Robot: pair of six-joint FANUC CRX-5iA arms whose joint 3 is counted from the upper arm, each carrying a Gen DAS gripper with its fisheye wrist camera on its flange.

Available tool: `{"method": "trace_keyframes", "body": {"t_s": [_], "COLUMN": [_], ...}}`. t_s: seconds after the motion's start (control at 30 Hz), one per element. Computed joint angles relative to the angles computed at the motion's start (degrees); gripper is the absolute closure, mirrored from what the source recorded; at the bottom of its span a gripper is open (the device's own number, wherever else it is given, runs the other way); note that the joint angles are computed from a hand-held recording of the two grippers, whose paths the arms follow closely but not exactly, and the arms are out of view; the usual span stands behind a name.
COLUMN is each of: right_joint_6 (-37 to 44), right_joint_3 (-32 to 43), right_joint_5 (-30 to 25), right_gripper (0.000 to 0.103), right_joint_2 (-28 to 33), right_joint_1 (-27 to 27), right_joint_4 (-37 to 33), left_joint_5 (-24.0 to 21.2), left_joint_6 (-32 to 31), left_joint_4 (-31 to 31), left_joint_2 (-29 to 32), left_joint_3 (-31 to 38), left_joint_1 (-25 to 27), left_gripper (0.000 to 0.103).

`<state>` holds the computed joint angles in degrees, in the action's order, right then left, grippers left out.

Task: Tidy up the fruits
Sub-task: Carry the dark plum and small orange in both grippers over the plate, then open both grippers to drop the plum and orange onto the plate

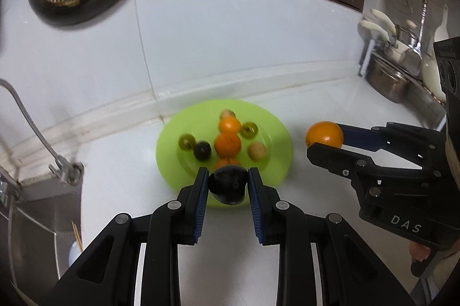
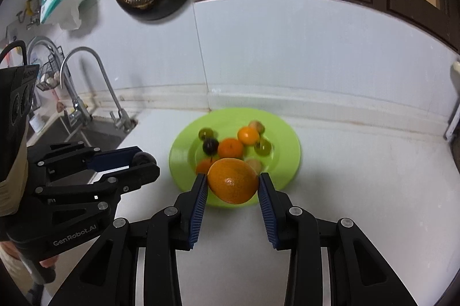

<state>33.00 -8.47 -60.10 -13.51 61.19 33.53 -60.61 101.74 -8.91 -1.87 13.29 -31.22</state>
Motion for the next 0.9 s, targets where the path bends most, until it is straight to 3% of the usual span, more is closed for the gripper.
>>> {"method": "trace_keyframes", "body": {"t_s": [0.2, 0.9], "right_joint_6": [4.6, 19.9], "right_joint_3": [3.4, 15.9], "right_joint_5": [1.9, 4.2], "right_gripper": [0.066, 0.066], "right_joint_2": [3.0, 17.0], "right_joint_1": [-3.9, -17.1], "right_joint_4": [-3.0, -17.1], "left_joint_5": [-1.0, -2.8], "left_joint_6": [0.6, -0.6], "left_joint_4": [-1.9, 3.1], "left_joint_2": [3.8, 18.6], "left_joint_3": [4.5, 15.7], "left_joint_1": [0.5, 6.0], "left_gripper": [0.075, 0.075]}}
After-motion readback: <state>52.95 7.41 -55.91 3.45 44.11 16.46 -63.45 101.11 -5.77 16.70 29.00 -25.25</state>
